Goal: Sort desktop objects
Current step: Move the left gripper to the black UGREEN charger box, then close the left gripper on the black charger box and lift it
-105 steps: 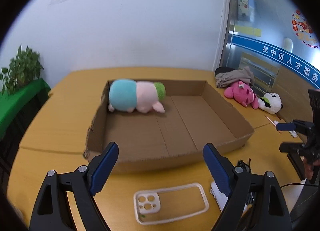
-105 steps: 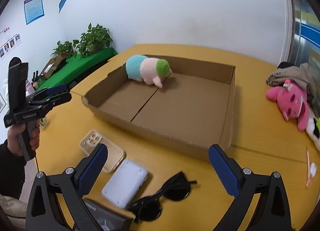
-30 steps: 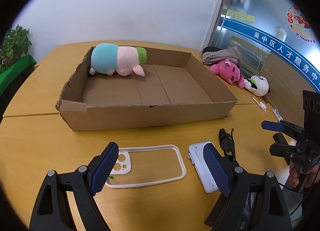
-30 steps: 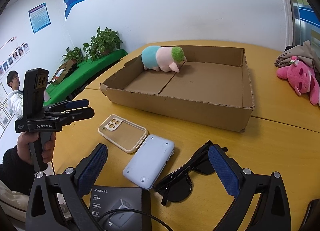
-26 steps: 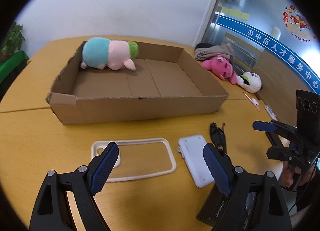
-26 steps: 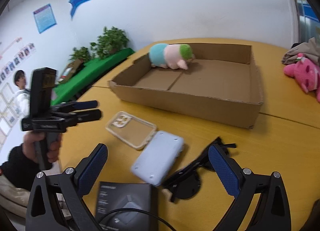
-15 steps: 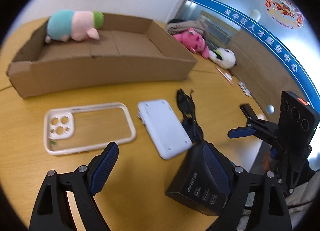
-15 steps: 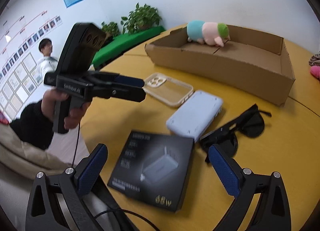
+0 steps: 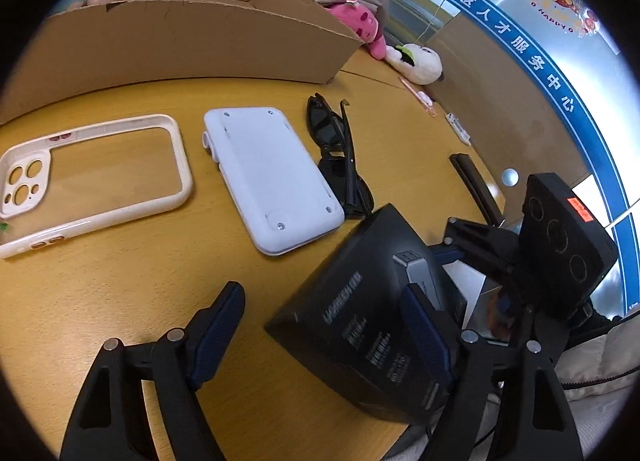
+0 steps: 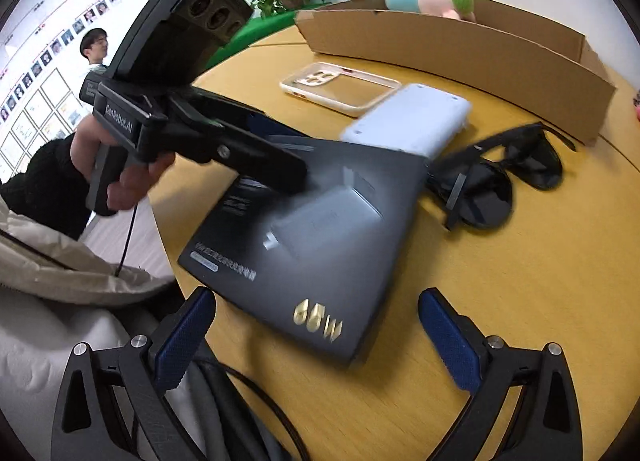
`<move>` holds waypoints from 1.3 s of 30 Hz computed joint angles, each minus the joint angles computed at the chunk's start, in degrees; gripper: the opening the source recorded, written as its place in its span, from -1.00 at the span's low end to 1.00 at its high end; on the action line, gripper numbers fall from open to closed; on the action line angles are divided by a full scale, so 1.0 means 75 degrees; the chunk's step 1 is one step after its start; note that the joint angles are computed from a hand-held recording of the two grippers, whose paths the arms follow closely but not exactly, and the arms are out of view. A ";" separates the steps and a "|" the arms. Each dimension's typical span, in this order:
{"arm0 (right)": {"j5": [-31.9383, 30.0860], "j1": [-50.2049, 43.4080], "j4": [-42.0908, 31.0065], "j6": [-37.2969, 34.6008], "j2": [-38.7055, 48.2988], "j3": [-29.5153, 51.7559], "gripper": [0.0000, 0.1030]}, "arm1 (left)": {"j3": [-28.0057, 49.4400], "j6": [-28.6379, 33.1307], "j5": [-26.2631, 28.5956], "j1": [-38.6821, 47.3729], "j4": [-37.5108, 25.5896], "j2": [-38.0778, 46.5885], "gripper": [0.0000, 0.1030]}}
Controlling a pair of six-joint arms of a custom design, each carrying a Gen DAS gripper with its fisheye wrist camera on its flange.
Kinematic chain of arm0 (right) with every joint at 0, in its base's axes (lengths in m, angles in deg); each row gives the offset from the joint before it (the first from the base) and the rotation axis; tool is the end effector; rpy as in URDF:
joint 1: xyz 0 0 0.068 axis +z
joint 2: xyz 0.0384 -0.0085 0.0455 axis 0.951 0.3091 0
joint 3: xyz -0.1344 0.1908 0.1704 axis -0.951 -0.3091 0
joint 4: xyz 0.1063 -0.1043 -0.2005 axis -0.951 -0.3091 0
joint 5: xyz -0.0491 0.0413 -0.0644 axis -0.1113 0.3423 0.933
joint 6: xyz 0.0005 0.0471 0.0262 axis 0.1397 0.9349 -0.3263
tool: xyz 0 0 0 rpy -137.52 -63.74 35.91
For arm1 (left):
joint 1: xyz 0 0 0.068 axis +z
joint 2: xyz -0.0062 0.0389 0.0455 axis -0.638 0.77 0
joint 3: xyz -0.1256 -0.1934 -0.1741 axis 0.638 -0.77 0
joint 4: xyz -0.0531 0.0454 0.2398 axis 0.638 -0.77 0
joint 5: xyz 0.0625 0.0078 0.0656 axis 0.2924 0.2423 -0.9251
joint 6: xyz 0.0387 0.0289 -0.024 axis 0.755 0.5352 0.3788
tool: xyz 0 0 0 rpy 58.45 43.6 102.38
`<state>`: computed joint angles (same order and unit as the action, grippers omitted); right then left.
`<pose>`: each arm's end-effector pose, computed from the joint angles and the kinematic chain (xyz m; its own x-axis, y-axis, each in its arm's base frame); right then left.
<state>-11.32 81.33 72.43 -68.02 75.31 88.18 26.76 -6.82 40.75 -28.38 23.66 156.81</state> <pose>0.3228 0.0744 0.1079 -0.5300 -0.6162 -0.5826 -0.8382 0.4849 0.2497 0.3533 0.0449 0.1162 -0.8518 0.2286 -0.4714 0.4802 0.7005 -0.5279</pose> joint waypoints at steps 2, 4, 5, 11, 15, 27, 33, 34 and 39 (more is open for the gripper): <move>-0.0047 0.0121 0.0432 0.0294 -0.0022 -0.0163 0.95 | -0.0192 -0.0139 0.0062 0.0041 0.0321 -0.0053 0.45; -0.0131 0.0151 0.0679 0.0443 0.0003 -0.0227 0.94 | -0.0144 -0.0074 0.0100 0.0129 0.0243 -0.0030 0.45; -0.0195 0.0140 0.0702 0.0463 0.0012 -0.0233 0.92 | -0.0151 -0.0036 0.0103 0.0165 0.0229 -0.0042 0.45; -0.0338 0.0125 0.0867 0.0568 -0.0096 -0.0439 0.87 | -0.0213 -0.0042 0.0033 0.0212 0.0362 -0.0148 0.45; -0.0314 0.0212 0.0924 0.0641 -0.0183 -0.0494 0.87 | -0.0099 0.0030 -0.0008 0.0292 0.0222 -0.0170 0.45; -0.0359 0.0516 0.1241 0.1226 -0.0349 -0.0367 0.85 | 0.0107 0.0054 0.0079 0.0505 0.0230 -0.0277 0.45; -0.0350 0.0672 0.1188 0.1405 -0.0267 0.0021 0.85 | 0.0371 0.0015 0.0151 0.0574 0.0148 -0.0266 0.46; -0.0372 0.0688 0.1179 0.1450 -0.0228 0.0095 0.85 | 0.0395 -0.0002 0.0148 0.0576 0.0146 -0.0266 0.46; -0.0390 0.0752 0.1041 0.1514 -0.0044 0.0455 0.85 | 0.0537 -0.0076 0.0156 0.0595 0.0131 -0.0234 0.46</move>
<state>-14.25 86.97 80.23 -56.66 74.98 91.59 30.78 -7.39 41.92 -23.92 24.65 155.06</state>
